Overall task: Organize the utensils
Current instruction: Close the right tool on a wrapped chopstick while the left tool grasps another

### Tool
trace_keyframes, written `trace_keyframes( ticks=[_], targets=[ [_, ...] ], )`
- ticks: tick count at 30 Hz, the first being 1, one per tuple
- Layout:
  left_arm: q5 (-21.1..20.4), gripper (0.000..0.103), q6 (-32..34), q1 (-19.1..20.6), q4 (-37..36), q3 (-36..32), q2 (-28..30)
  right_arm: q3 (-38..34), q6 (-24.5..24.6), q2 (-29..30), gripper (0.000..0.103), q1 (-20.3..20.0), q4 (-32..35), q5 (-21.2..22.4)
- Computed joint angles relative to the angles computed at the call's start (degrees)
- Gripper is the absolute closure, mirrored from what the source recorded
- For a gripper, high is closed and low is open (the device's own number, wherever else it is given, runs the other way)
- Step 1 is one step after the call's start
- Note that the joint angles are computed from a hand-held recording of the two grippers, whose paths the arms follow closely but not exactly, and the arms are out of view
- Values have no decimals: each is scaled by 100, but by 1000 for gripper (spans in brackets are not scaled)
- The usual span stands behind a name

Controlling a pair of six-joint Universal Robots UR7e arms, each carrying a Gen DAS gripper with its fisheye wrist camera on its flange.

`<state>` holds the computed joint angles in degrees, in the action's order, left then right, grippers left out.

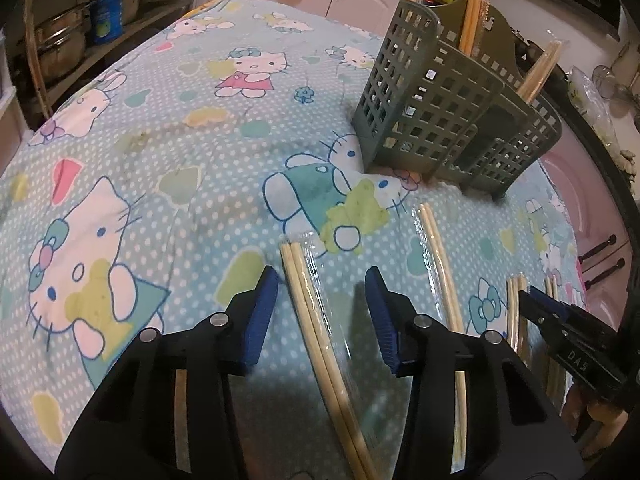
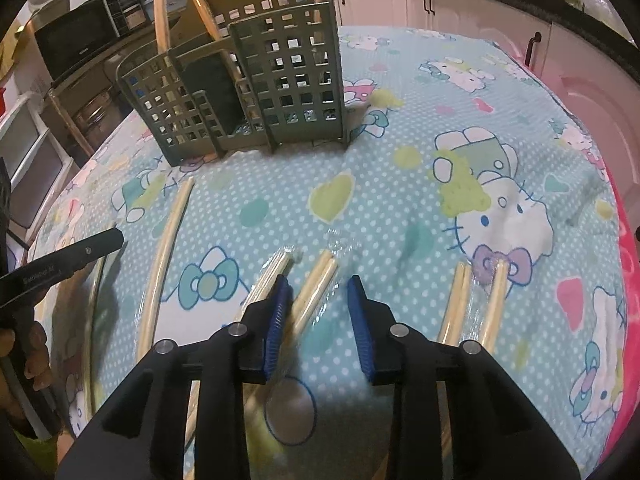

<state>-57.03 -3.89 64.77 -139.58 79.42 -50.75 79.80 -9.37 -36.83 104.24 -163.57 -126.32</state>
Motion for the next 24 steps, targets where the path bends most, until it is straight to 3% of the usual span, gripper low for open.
trace_keyframes(
  ticks=[8, 19, 24],
  targets=[
    [34, 67, -34, 29, 106, -256, 158, -291, 156, 67, 85, -96, 241, 222],
    [284, 90, 34, 38, 256, -442, 256, -420, 315, 88, 95, -171, 161, 565],
    [137, 95, -62, 67, 241, -415, 190, -383, 251, 50, 96, -164, 39, 709]
  ],
)
